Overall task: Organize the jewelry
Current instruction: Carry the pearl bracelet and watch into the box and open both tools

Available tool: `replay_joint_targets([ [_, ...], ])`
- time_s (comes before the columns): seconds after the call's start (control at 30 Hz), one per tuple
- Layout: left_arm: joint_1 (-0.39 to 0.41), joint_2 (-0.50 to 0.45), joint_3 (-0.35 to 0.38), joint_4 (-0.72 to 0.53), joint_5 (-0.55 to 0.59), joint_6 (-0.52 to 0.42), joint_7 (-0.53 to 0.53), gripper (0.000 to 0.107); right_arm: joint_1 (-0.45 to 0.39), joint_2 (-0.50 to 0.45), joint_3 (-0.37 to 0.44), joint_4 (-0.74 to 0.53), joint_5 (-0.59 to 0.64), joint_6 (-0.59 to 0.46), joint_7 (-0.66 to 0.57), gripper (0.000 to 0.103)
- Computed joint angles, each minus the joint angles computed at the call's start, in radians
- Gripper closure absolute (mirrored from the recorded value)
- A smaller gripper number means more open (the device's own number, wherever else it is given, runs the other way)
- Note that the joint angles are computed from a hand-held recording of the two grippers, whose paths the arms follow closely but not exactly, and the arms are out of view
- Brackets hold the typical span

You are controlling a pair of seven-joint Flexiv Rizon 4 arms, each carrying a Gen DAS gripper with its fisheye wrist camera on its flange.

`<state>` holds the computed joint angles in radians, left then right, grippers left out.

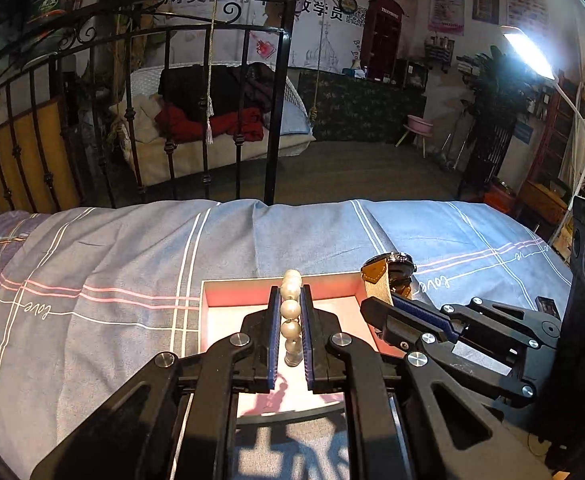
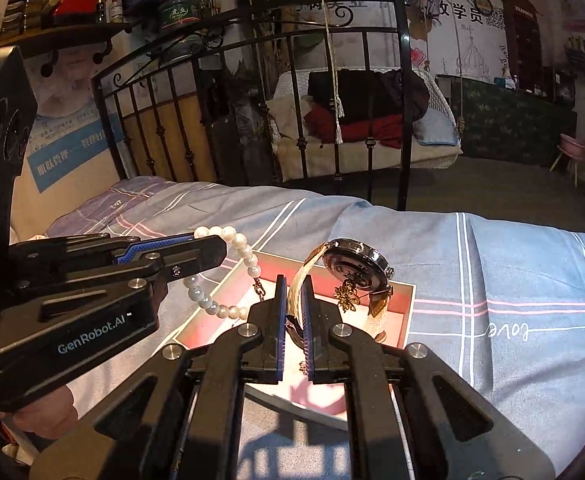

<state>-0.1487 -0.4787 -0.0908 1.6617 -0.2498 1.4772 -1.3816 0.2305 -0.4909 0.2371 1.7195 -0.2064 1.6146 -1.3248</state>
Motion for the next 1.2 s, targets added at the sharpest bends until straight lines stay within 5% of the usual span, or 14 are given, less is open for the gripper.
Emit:
replay_joint_targets([
  [0.37, -0.025, -0.077, 0.051, -0.118, 0.028, -0.127, -0.059, 0.098, -0.060, -0.094, 0.098, -0.137, 0.087, -0.199, -0.102, 0.095],
  [1.2, -0.009, -0.152, 0.055, -0.239, 0.067, -0.352, -0.123, 0.098, 0.009, -0.136, 0.038, -0.212, 0.199, -0.369, -0.230, 0.095],
])
